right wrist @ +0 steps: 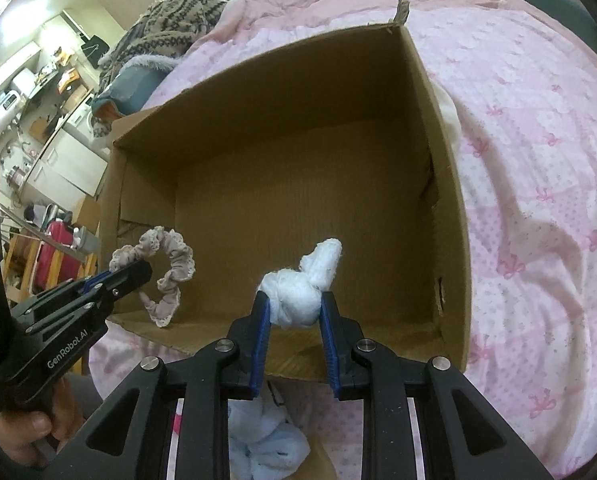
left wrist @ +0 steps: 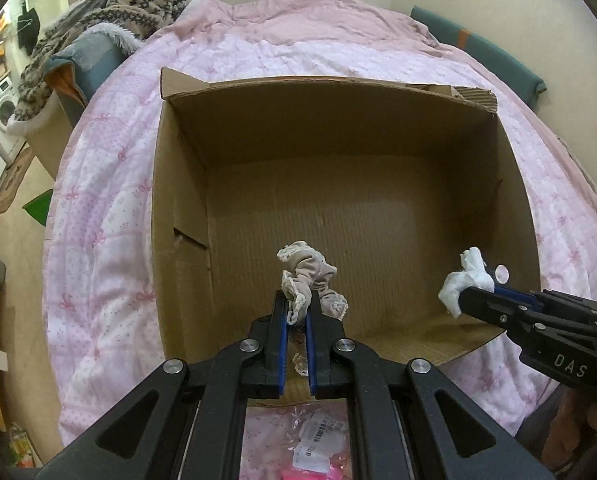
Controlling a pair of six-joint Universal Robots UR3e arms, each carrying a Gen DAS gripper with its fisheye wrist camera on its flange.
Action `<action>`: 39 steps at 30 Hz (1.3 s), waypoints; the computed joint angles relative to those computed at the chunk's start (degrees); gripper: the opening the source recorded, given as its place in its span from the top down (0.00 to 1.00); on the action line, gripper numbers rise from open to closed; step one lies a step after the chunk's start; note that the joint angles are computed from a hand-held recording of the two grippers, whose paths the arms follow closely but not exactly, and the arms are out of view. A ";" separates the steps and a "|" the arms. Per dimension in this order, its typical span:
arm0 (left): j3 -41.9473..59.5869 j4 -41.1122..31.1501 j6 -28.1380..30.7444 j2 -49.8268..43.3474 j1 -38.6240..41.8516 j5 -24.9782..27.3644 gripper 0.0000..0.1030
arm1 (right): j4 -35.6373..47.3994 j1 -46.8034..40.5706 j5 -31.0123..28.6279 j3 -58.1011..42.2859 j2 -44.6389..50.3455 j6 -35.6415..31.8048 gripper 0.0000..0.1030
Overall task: Organize soft objects
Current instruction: 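Carry the scrunchie and sock into the box and open both grippers, then move both grippers back out of the box toward the pink duck and blue plush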
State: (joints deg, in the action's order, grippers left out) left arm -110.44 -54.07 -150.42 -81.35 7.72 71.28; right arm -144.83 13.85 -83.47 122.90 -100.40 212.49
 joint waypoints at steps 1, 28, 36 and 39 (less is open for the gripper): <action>0.09 -0.13 -0.28 -0.12 0.01 0.10 0.93 | -0.09 -0.03 0.13 0.04 0.14 -0.16 0.75; -1.17 1.93 -1.57 2.77 0.59 -0.42 0.42 | -4.79 0.33 0.49 0.06 0.74 0.10 0.41; -3.63 5.62 -1.33 6.65 2.21 -0.46 0.33 | -5.12 -1.80 0.10 2.74 -4.21 1.61 0.37; -3.63 4.16 -0.93 7.93 3.31 -0.93 0.33 | -3.88 -2.30 0.38 2.71 -5.23 2.01 0.37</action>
